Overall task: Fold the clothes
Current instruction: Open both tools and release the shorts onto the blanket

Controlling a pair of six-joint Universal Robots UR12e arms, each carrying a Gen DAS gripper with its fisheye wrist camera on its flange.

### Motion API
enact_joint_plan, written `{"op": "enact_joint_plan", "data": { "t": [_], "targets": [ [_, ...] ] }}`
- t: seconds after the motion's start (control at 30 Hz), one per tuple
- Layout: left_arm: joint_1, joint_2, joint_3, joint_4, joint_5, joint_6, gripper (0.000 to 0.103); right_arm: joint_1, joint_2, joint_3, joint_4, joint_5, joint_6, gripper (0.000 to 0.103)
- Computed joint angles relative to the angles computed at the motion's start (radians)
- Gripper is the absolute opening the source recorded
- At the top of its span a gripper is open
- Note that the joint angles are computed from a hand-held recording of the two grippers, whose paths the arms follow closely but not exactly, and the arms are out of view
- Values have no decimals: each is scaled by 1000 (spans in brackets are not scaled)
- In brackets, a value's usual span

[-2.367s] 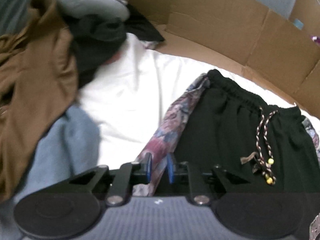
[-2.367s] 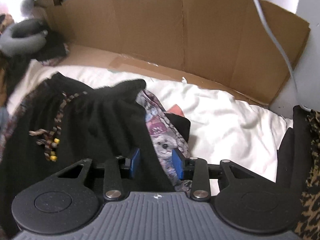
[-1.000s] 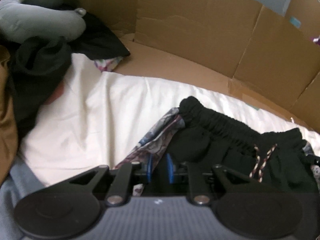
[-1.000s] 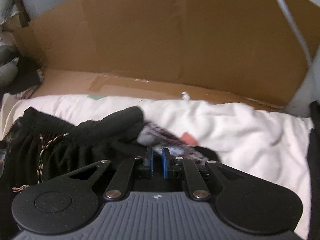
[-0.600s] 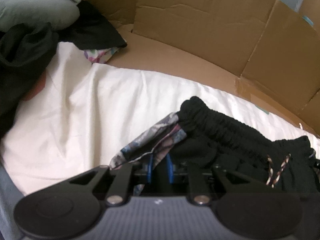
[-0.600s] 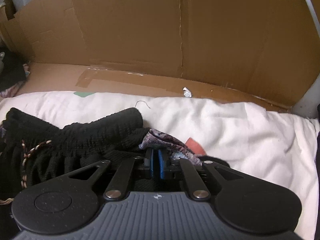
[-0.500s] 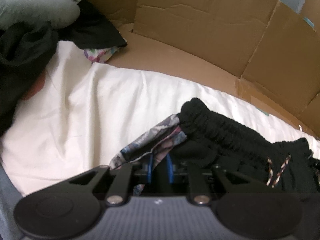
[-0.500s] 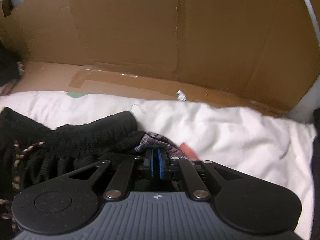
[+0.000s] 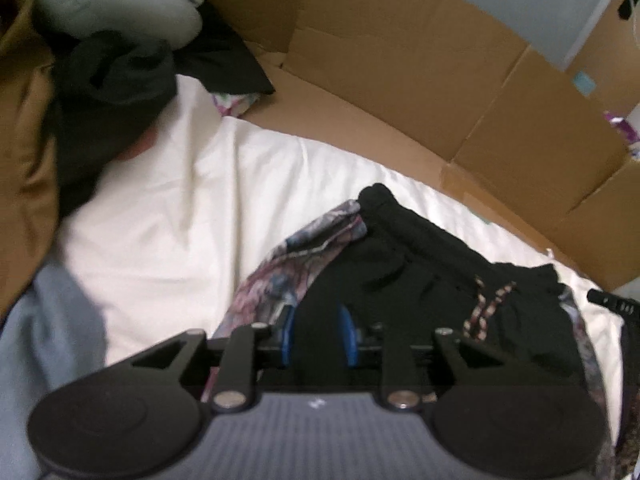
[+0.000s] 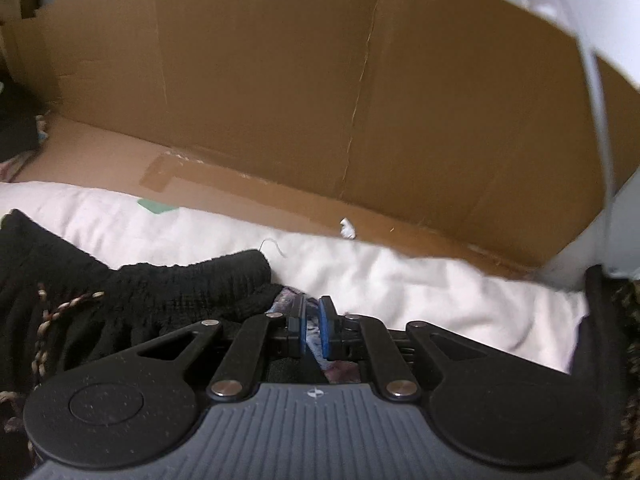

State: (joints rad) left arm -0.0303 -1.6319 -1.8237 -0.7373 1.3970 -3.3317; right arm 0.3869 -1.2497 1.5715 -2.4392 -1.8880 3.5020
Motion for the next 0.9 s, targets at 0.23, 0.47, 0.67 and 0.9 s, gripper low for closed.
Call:
{"op": "enact_joint_plan", "data": {
  "t": [0.23,0.47,0.67,0.9],
  "targets": [
    [14,104,-26,-54,22,-1,33,-3,-95,11,3,6,-14,41],
    [10,200,-49,-71,60,16,65,19,-178,-1,105,-10,-17,52],
    [23,277,-66,-115,49,34,81,70,-230,-31,232,-58,39,77],
    [41,357,-94,-139,30,107,83,119,-292,-47,360,-67,199,82]
  ]
}}
